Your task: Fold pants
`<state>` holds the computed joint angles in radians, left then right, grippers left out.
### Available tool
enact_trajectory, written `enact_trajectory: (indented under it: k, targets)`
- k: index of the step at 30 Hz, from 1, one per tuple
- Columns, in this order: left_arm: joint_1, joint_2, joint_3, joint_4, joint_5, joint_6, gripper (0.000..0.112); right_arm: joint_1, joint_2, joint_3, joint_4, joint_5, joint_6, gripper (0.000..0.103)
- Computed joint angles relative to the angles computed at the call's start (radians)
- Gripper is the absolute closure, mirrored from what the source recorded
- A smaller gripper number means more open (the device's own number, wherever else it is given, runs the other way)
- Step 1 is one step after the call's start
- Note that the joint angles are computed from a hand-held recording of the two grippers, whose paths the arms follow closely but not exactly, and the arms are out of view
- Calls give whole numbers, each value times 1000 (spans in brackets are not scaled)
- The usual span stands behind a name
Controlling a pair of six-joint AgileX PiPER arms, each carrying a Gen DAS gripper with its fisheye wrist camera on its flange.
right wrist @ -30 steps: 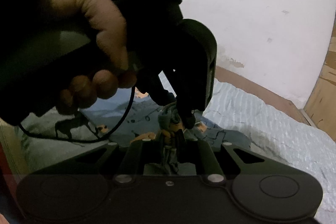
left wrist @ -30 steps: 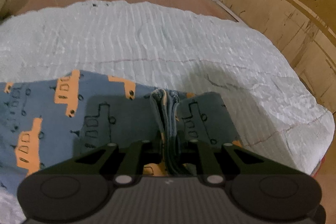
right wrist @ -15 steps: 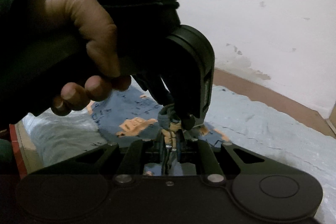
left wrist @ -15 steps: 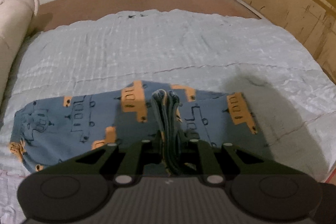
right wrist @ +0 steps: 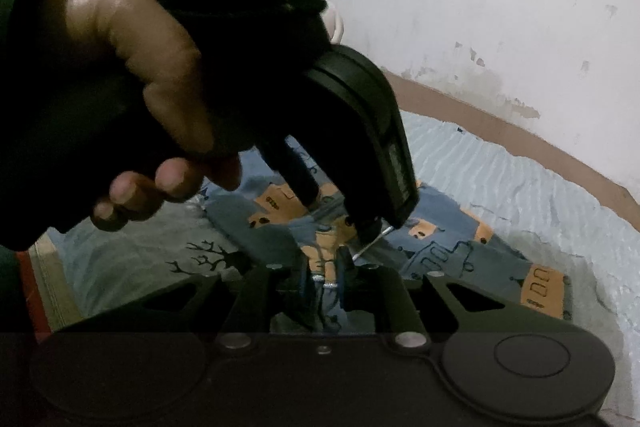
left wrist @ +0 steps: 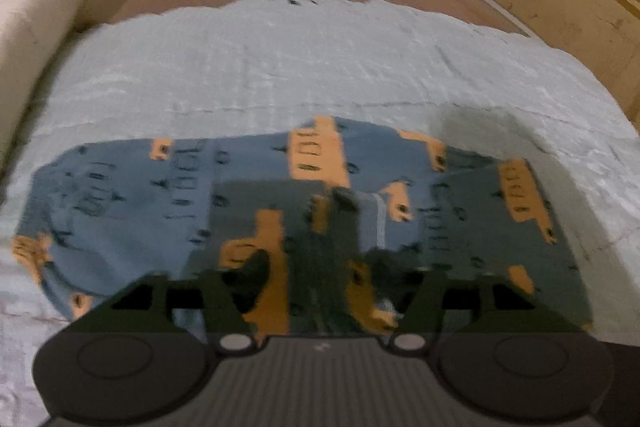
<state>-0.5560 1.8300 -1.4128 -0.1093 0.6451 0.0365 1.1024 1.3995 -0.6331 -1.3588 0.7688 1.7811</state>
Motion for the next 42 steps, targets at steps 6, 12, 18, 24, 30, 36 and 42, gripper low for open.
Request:
enact_trajectory:
  k: [6,12,18,24,30,36,42]
  targets:
    - [19,-66,51,121,-60,-145,15,-3,2,-4,11,-20,1,51]
    - [-38,-132,115,440,-100,-490,10,94,-151,92,25,96,6,6]
    - [-166,-100,158,774,-99,-797,10,82,-306,196,84,241,-80,1]
    - [-245,66,68,1041,13,-979,9,-397,-226,146,36,24,-246,1]
    - [-193,95,54,963,-45,-948,9,-744,-48,65,-66,-151,-294,2]
    - [-189,17,146,1015,-81,-1006,10,-752,-157,129,-44,-176,-302,2]
    - [-204,11,178,1047,-35,-1025,10,-395,-243,209,96,49,-313,1]
